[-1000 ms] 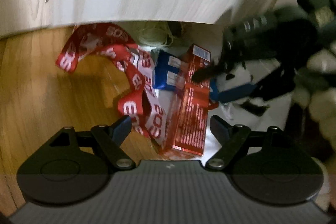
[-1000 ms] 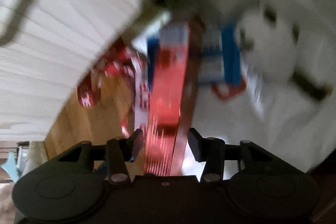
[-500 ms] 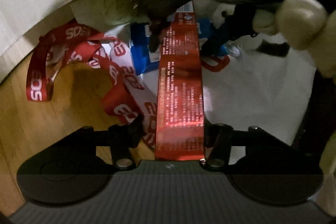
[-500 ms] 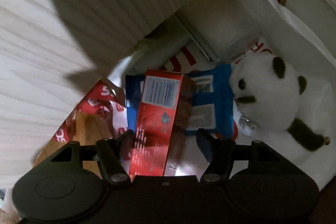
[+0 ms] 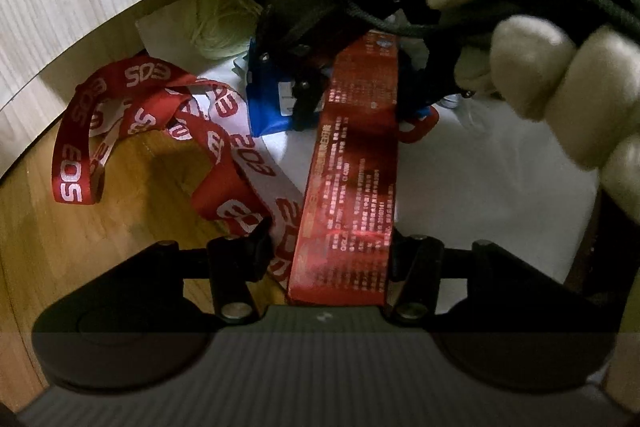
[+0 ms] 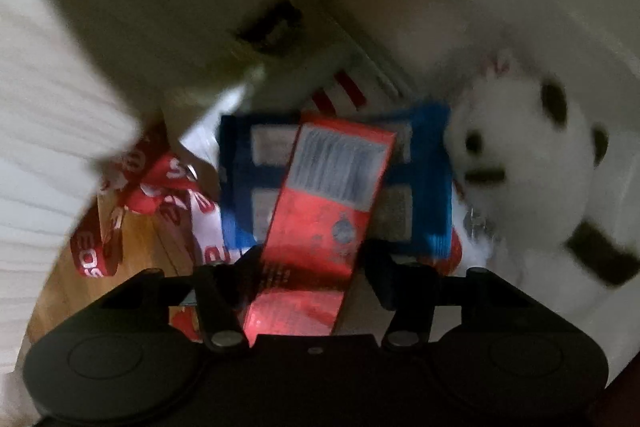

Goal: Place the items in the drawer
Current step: 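Grasp the red Colgate toothpaste box with the right tool, then lift the held Colgate box up toward the open drawer with the right tool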

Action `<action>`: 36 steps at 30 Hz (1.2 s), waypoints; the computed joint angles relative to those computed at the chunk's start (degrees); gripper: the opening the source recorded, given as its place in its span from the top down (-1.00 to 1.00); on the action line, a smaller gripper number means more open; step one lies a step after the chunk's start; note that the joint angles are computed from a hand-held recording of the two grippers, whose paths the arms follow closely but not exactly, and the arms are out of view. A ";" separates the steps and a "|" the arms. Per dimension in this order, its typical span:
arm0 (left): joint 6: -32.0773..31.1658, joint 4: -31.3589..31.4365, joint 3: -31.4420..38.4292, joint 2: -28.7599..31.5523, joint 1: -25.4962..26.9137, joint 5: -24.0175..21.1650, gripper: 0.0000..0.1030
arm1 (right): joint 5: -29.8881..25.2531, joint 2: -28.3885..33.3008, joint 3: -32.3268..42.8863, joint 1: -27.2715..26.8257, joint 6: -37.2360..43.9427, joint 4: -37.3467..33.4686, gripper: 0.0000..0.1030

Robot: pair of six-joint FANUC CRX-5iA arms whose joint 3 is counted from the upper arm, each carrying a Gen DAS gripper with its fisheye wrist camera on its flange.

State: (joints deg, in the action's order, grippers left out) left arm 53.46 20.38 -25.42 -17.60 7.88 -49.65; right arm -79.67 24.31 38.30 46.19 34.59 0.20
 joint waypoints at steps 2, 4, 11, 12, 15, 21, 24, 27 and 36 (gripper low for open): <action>-1.01 0.67 -0.69 -0.68 0.53 -0.08 0.01 | 0.38 -0.85 -0.90 -0.09 -1.59 -0.66 -0.12; -1.61 1.90 -1.76 -1.53 0.98 0.39 0.04 | 2.27 -2.63 -3.26 -0.10 -3.52 -1.30 -0.09; -0.04 1.73 -2.65 -5.84 -0.91 1.91 0.05 | 13.40 -11.77 -14.37 2.52 -10.13 0.12 -0.04; -0.45 1.74 -3.00 -6.15 -1.04 2.78 0.05 | 14.38 -12.76 -15.47 3.40 -10.67 1.28 -0.03; -2.05 3.45 -3.68 -6.76 -0.27 3.23 0.05 | 17.06 -15.36 -18.40 5.47 -13.05 4.35 -0.03; -2.90 2.59 -3.67 -9.25 -1.04 4.02 0.04 | 21.13 -19.49 -20.98 0.10 -7.67 3.61 -0.03; -3.33 2.17 -1.46 -8.46 -0.97 1.30 0.02 | 22.77 -21.26 -22.65 -2.34 -3.85 3.41 -0.03; -4.23 3.44 0.64 -7.06 0.31 -2.60 -0.05 | 23.13 -21.81 -22.75 -3.59 -0.26 3.27 -0.03; -10.64 12.26 -2.67 -9.36 5.46 -4.73 -0.18 | 32.81 -22.97 -29.12 -8.70 2.62 -4.21 0.00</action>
State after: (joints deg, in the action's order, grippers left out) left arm 42.82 32.64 -28.09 -26.96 13.34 -54.38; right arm -46.86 1.34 9.18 37.49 37.21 -4.01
